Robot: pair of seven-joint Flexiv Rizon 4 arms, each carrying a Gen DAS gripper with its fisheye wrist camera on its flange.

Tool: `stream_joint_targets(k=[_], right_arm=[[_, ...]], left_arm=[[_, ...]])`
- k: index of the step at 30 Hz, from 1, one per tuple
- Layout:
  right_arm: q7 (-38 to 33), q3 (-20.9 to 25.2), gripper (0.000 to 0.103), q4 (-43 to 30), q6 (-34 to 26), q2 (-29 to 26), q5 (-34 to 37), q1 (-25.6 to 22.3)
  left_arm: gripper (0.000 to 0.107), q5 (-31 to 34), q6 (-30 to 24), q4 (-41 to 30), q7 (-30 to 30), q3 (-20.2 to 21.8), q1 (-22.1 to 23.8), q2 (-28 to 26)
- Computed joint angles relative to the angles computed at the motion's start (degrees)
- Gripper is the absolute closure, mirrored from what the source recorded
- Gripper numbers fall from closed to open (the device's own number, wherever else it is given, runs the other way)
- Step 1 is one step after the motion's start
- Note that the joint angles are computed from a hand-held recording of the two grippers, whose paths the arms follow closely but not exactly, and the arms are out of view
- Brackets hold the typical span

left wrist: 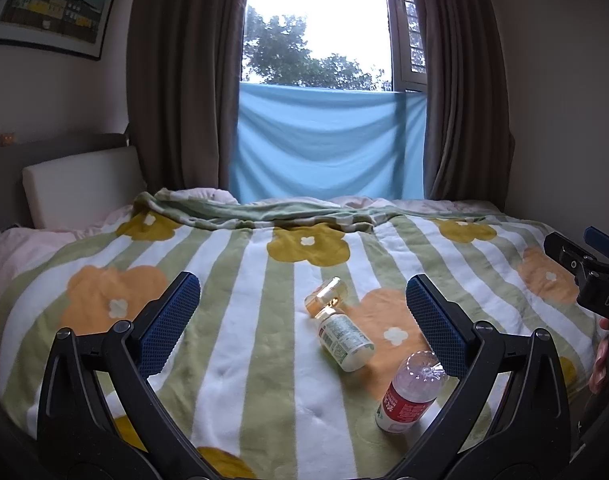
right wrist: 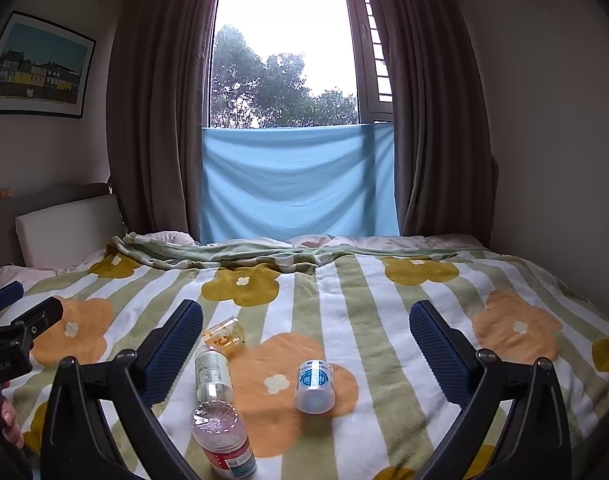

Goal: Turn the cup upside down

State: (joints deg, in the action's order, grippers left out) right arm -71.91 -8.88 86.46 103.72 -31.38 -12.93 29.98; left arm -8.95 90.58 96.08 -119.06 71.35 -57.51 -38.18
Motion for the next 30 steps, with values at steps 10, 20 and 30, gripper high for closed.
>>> stream_joint_targets(k=[10, 20, 30], right_arm=[[-2.3, -4.3, 0.000, 1.1, 0.9, 0.4, 1.1, 4.1], [-2.2, -0.1, 0.000, 0.0, 0.1, 0.2, 0.2, 1.5], [-1.3, 0.5, 0.000, 0.0, 0.2, 0.1, 0.1, 1.3]], left_arm=[[0.004, 1.4, 0.3, 0.2, -0.6, -0.9, 0.6, 0.9], [0.004, -1.0, 2.0, 1.3, 1.2, -0.1, -0.4, 0.1], [0.004, -7.0, 5.7, 2.9, 5.9, 0.9, -1.9, -1.8]])
